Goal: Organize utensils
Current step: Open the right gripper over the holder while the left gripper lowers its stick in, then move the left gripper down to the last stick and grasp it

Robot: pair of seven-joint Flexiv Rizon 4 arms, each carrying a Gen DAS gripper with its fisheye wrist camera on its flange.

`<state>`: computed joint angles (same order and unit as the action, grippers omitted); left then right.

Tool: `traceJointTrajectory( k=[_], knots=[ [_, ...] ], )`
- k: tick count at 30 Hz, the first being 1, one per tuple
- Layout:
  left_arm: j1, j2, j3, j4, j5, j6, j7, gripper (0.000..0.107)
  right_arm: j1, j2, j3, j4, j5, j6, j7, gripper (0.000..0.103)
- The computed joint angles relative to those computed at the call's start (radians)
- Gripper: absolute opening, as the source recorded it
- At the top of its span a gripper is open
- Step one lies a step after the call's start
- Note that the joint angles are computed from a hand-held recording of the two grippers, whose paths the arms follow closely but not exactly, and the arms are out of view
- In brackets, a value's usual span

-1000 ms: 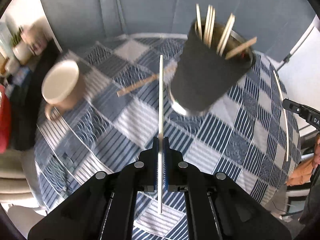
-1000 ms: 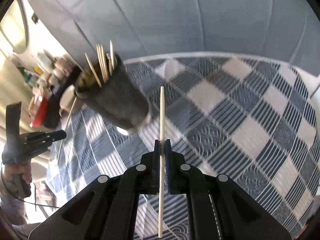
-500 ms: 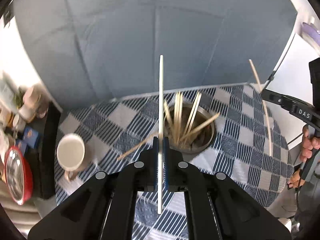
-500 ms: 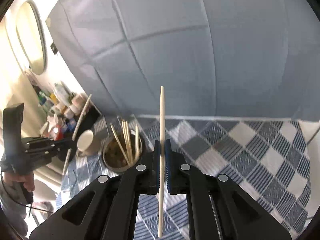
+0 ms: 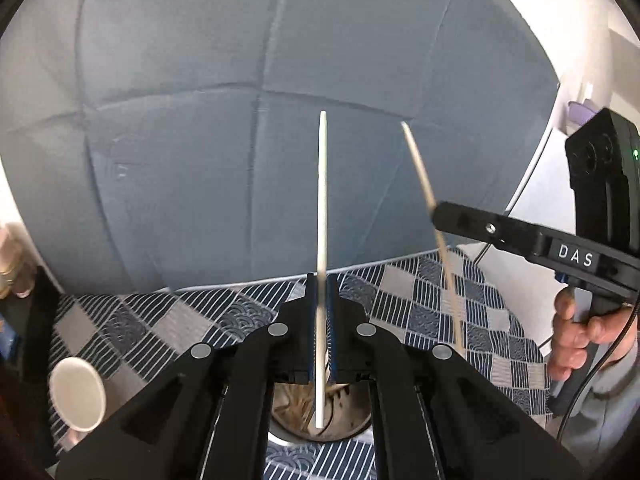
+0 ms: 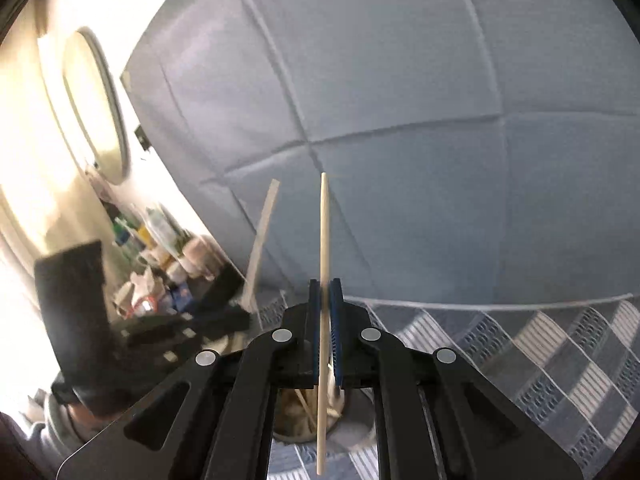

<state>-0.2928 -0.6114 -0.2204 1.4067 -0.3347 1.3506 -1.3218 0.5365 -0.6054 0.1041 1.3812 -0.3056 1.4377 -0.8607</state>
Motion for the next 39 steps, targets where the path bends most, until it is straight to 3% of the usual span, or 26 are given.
traceJointTrajectory(
  k=[7,12,13,15,18,21,22,24,25,26,27,28,29,31,36,39],
  knots=[
    [0.164,-0.084,-0.292,0.118,-0.061,0.268,0.142,0.005,0.008,-0.127,0.003,-0.059,0.029,0.189,-0.010,0.005],
    [0.229,-0.132,-0.379,0.189,0.036,0.392,0.131,0.005,0.028,-0.166,-0.017,-0.018,0.049,0.291,-0.008,0.005],
    [0.263,-0.146,-0.426,0.211,0.066,0.424,0.126,0.005,0.039,-0.165,-0.029,0.003,0.060,0.304,0.000,0.005],
    [0.292,-0.157,-0.459,0.233,0.110,0.446,0.107,0.005,0.023,-0.166,0.001,0.026,0.065,0.318,0.003,0.005],
    [0.278,-0.142,-0.425,0.239,0.152,0.452,0.078,0.009,0.049,-0.142,-0.034,0.071,0.080,0.333,0.014,0.008],
    [0.270,-0.118,-0.401,0.241,0.182,0.466,0.032,0.023,0.101,-0.106,-0.115,0.108,0.107,0.361,0.021,0.011],
    [0.258,-0.106,-0.380,0.241,0.185,0.480,0.010,0.032,0.133,-0.090,-0.161,0.124,0.128,0.369,0.028,0.021],
    [0.266,-0.099,-0.380,0.244,0.208,0.509,-0.028,0.035,0.200,-0.068,-0.254,0.146,0.173,0.377,0.045,0.041],
    [0.266,-0.090,-0.373,0.244,0.214,0.507,-0.044,0.042,0.228,-0.058,-0.292,0.158,0.191,0.388,0.047,0.042],
    [0.250,-0.077,-0.345,0.243,0.214,0.505,-0.061,0.050,0.240,-0.051,-0.310,0.166,0.203,0.395,0.045,0.042],
    [0.230,-0.066,-0.312,0.243,0.218,0.520,-0.075,0.052,0.257,-0.041,-0.332,0.176,0.216,0.395,0.043,0.045],
    [0.212,-0.060,-0.282,0.238,0.226,0.527,-0.087,0.058,0.278,-0.032,-0.359,0.185,0.231,0.385,0.044,0.053],
    [0.170,-0.044,-0.219,0.235,0.211,0.518,-0.098,0.070,0.290,-0.026,-0.374,0.191,0.239,0.377,0.046,0.056],
    [0.120,-0.035,-0.143,0.229,0.201,0.522,-0.120,0.073,0.317,-0.012,-0.409,0.211,0.253,0.363,0.055,0.064],
    [0.063,-0.013,-0.042,0.234,0.175,0.462,-0.144,0.089,0.389,0.006,-0.507,0.266,0.268,0.332,0.102,0.083],
    [0.030,-0.001,0.015,0.240,0.155,0.414,-0.144,0.097,0.382,0.021,-0.504,0.293,0.263,0.305,0.144,0.085]
  ],
)
